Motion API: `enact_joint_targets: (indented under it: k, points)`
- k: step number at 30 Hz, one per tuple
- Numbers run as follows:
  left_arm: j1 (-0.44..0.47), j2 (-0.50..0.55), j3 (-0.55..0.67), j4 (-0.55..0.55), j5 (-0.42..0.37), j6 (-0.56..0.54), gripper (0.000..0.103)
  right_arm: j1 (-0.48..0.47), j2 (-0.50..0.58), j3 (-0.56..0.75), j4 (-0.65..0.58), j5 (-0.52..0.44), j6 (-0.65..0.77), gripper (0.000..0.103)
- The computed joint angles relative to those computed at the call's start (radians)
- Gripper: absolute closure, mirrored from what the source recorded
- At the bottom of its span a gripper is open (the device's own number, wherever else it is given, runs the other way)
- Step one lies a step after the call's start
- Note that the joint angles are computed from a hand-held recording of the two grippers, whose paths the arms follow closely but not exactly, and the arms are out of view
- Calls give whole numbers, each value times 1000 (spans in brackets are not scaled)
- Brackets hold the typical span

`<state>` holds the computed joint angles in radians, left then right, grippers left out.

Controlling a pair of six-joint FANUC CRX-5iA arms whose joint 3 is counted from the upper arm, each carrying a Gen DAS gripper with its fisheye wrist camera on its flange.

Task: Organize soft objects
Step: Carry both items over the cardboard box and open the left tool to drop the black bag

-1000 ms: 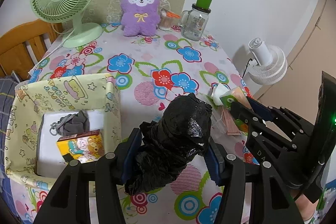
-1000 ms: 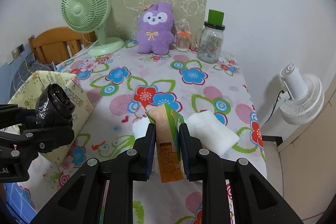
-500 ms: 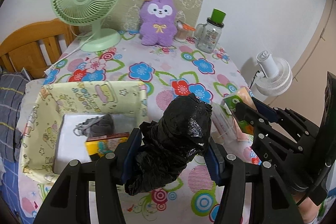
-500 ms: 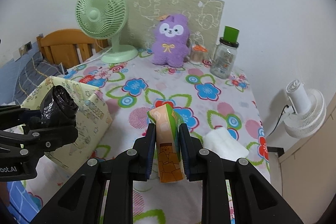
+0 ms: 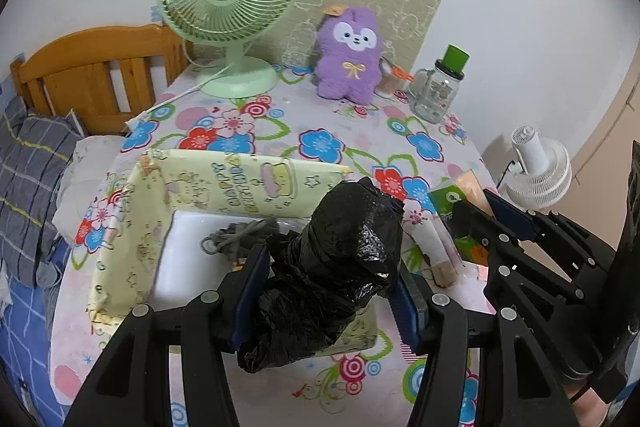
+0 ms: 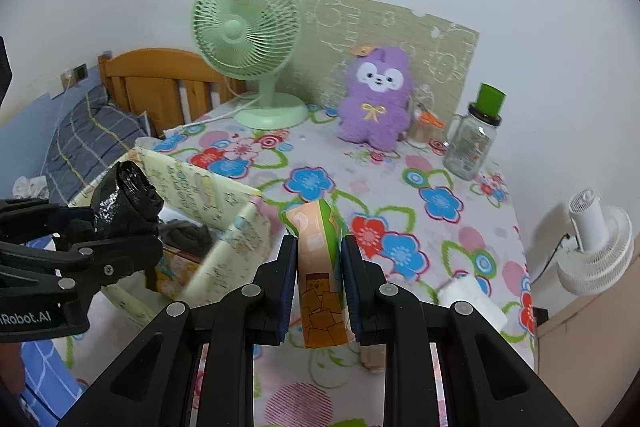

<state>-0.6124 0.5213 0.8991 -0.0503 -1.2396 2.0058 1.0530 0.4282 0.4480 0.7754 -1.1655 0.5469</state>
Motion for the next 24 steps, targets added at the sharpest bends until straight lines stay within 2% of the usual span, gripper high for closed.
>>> enact_joint_targets:
  k: [13,24]
  points:
    - [49,-89,-132,-3,50,25,44,18,128,208,-42,-30,127,78]
    - [94,-108,-162,-3,46,6,44,17,237,389,-71,-49,179,78]
